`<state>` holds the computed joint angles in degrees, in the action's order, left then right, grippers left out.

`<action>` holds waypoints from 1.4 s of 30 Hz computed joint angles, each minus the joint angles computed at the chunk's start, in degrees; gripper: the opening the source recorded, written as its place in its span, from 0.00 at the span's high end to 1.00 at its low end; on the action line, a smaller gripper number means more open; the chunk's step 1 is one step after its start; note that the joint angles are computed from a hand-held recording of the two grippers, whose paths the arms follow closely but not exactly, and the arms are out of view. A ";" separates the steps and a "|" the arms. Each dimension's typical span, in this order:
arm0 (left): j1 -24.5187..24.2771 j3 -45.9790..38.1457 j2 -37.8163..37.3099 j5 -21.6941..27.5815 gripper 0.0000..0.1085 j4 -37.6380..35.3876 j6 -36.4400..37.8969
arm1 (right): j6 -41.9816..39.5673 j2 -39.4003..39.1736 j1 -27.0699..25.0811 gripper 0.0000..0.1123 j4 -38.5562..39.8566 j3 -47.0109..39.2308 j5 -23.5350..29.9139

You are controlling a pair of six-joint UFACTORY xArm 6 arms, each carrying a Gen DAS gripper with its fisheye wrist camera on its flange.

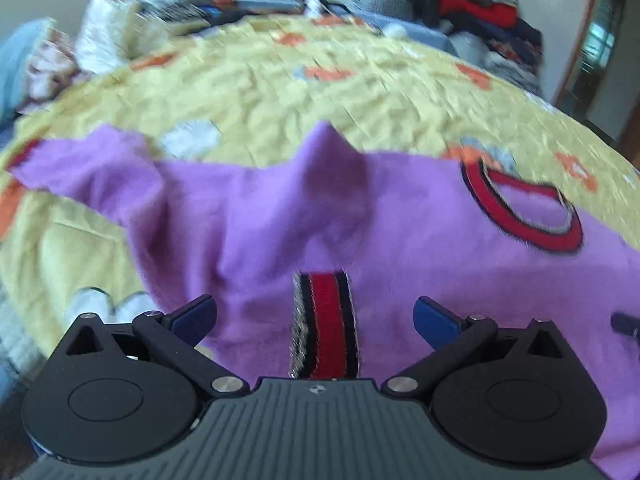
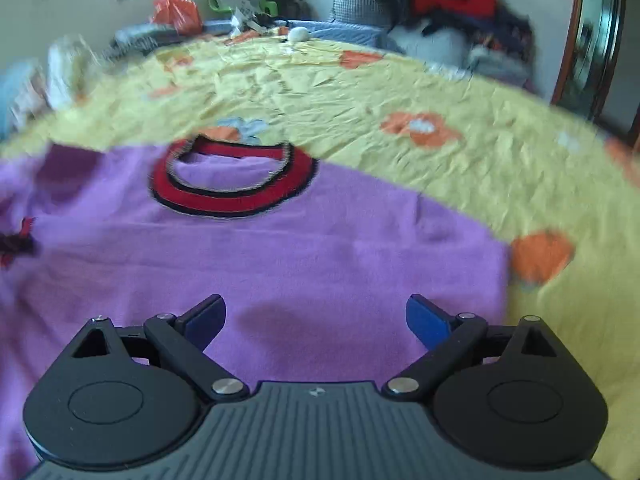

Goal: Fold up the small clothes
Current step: 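Lay the sleeve across the sweater body and open the right gripper, then grasp the other red-cuffed sleeve with the left gripper and lift it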

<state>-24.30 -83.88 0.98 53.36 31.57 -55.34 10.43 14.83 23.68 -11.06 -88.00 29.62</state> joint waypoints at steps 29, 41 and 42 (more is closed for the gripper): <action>34.42 22.07 -14.52 -29.68 0.05 -23.34 14.37 | -5.01 -7.28 -1.18 0.08 11.62 10.23 -5.46; 45.05 8.81 -1.51 -25.13 0.19 -64.01 40.86 | 2.80 -13.25 1.63 0.08 6.71 16.39 -10.16; 45.27 7.71 -0.54 -24.18 0.29 -65.33 41.76 | 3.02 -13.50 1.61 0.08 6.91 16.70 -10.61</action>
<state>20.97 -76.17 0.44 29.18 -33.77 -13.57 13.44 1.33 25.29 -4.15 -71.30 19.01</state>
